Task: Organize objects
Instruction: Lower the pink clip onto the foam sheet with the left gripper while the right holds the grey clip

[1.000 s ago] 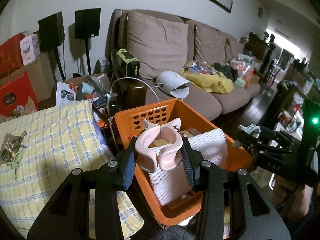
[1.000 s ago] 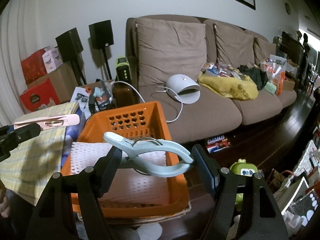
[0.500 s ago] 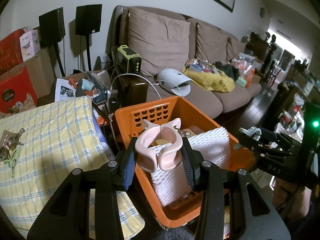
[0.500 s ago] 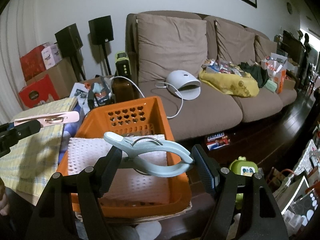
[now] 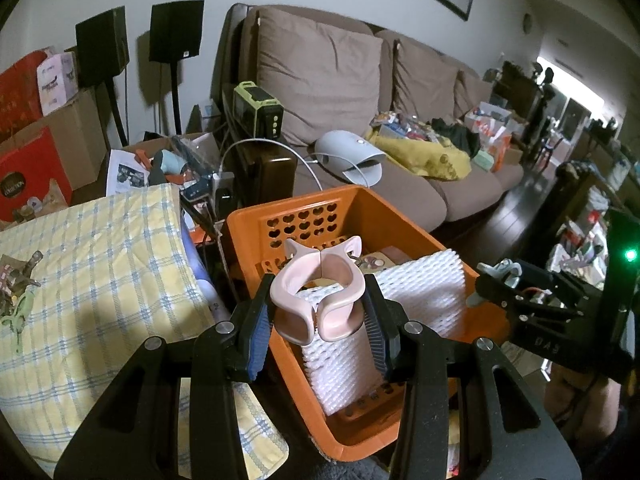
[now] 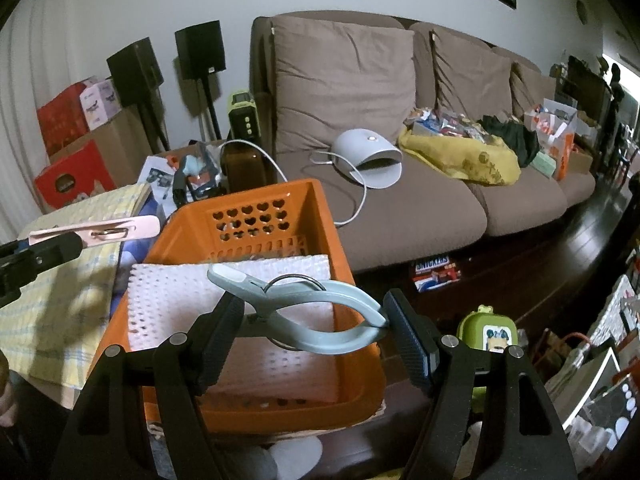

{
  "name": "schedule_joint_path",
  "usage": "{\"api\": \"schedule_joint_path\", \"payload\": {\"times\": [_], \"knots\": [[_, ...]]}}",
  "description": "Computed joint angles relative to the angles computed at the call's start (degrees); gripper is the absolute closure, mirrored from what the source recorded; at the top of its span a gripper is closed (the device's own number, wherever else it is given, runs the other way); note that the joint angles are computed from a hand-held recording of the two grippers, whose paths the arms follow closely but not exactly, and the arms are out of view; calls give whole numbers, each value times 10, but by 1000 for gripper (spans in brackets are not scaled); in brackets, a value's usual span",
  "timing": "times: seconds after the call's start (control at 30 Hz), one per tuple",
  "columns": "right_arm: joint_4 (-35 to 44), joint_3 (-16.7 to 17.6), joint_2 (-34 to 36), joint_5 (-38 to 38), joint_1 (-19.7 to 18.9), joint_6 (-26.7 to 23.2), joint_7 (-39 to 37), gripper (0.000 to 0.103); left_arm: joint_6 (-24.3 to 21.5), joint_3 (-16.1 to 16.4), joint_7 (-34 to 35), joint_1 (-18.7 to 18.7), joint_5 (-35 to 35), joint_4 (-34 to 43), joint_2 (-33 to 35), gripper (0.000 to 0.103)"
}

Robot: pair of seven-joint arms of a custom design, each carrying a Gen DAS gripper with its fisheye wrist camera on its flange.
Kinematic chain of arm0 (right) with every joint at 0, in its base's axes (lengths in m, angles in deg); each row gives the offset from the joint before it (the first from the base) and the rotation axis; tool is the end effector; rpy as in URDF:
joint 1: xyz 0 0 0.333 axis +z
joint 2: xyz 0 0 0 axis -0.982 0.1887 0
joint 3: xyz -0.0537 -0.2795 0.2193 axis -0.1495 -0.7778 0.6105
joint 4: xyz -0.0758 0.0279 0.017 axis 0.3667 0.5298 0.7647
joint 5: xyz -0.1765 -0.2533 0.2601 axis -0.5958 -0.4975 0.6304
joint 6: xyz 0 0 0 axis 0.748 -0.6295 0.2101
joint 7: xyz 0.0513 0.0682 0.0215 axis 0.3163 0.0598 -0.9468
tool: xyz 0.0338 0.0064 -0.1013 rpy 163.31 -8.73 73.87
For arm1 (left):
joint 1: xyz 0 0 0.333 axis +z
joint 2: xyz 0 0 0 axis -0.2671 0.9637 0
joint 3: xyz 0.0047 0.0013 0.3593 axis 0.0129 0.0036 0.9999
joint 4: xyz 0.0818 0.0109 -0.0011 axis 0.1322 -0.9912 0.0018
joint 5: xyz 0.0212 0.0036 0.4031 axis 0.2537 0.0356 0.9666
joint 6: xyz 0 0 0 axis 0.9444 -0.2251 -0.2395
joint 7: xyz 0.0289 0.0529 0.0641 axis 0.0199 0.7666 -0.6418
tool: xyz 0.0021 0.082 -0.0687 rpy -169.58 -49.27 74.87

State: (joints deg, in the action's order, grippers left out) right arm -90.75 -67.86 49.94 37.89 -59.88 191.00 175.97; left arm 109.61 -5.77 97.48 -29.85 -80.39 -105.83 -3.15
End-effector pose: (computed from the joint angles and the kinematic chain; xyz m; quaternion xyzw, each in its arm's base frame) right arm 0.5099 0.2822 0.5336 -0.6392 0.6600 -0.2662 0.2913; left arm 0.5281 -0.2721 0.5736 -0.5445 0.7409 -0.3644 0.1476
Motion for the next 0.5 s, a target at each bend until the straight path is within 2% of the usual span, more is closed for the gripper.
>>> {"api": "schedule_joint_path", "payload": {"times": [0.5], "knots": [[-2,-3,6,16,3,3,-15,29,0,1,-16,2,20,5,7,64]]}}
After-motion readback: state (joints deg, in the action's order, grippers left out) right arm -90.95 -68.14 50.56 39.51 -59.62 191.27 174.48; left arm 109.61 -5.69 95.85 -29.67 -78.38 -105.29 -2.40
